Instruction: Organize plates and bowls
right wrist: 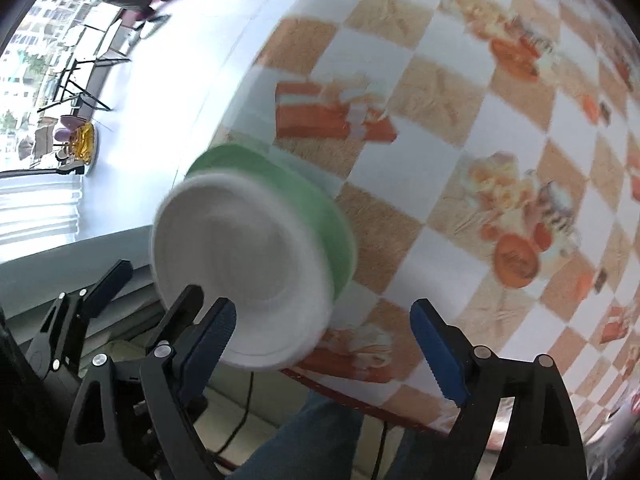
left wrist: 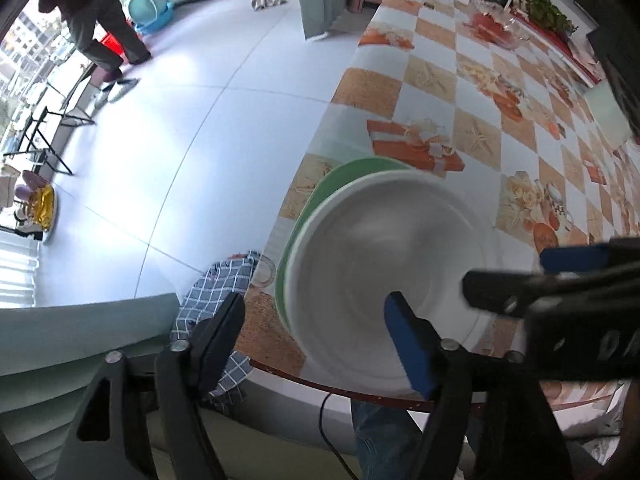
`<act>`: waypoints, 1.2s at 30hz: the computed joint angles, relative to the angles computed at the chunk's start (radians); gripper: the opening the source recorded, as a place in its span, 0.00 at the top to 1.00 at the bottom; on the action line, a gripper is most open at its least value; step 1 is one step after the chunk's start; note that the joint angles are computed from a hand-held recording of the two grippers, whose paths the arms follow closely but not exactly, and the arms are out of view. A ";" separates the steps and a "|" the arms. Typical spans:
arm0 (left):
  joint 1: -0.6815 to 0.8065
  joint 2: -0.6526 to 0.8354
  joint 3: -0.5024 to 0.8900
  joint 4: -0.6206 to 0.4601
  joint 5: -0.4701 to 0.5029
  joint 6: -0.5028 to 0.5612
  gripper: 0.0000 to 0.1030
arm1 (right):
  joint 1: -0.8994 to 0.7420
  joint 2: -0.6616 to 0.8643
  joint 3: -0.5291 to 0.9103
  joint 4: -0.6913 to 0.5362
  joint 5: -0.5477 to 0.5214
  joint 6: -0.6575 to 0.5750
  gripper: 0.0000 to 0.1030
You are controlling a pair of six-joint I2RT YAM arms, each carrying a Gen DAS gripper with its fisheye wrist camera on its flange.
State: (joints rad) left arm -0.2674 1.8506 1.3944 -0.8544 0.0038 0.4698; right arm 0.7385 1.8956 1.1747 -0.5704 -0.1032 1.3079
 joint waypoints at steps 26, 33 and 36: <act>-0.042 -0.220 0.119 -0.252 0.005 0.127 0.16 | 0.126 -0.264 0.043 -0.310 0.116 0.045 0.00; -0.056 -0.225 0.119 -0.241 -0.017 0.130 0.16 | 0.122 -0.278 0.029 -0.295 0.113 0.054 0.00; -0.061 -0.224 0.119 -0.243 -0.025 0.134 0.16 | 0.124 -0.275 0.033 -0.294 0.113 0.050 0.00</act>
